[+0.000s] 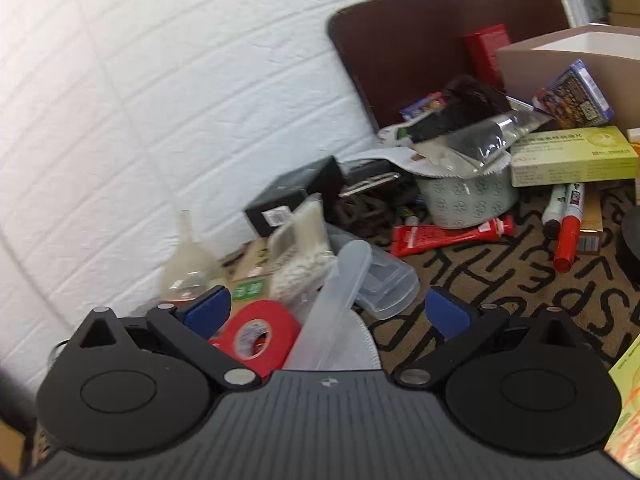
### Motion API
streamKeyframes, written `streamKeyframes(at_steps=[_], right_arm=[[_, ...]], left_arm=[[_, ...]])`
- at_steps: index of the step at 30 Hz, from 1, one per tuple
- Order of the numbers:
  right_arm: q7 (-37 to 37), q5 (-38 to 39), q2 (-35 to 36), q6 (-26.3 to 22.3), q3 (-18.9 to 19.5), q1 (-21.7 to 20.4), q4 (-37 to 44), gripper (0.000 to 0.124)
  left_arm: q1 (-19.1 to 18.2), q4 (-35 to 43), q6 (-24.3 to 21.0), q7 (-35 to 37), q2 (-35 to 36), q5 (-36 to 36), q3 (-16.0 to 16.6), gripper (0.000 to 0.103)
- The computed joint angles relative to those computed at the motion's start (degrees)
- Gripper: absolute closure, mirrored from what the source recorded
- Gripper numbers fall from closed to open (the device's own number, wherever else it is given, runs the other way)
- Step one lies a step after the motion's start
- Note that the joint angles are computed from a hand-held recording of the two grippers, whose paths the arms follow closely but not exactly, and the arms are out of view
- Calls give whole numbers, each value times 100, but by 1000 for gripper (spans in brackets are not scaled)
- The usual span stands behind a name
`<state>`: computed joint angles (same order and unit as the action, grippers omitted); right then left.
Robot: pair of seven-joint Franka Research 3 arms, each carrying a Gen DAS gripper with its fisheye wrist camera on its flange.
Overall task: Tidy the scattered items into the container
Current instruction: 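Grasp the translucent plastic case with the left tool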
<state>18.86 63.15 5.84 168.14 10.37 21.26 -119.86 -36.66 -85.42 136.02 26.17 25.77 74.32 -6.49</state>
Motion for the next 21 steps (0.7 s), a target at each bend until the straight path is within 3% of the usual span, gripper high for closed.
streamKeyframes(at_steps=[3, 6, 9, 11, 14, 17, 18, 19, 21], right_arm=[[-80, 134, -14, -97, -4, -33, 11, 93], [-181, 288, -20, -183, -17, -52, 20, 93], [-210, 400, -25, -279, -40, -65, 39, 92], [-208, 445, -26, -319, -53, -65, 48, 92], [-211, 472, -23, -357, -68, -64, 61, 92], [-357, 666, -27, -320, -56, -66, 56, 93], [-467, 756, -29, -270, -44, -57, 47, 93], [-552, 827, -30, -210, -33, -41, 41, 93], [-797, 1048, -17, -47, 0, -6, 50, 93]], left_arm=[[338, -36, 818, 426, 74, -360, -83, 0], [668, -2, 1378, 1307, 190, -1265, -247, 8], [829, 165, 1337, 2325, 355, -2112, -391, 12], [881, 229, 1470, 2463, 417, -2497, -369, 12], [861, 316, 1596, 2368, 494, -3026, -280, 30], [628, 209, 1678, 2107, 407, -3054, -81, 53], [537, 178, 1652, 2004, 373, -3006, -32, 70], [434, 161, 1584, 1866, 344, -2936, 19, 75], [228, 120, 1395, 1568, 283, -2718, 97, 75]])
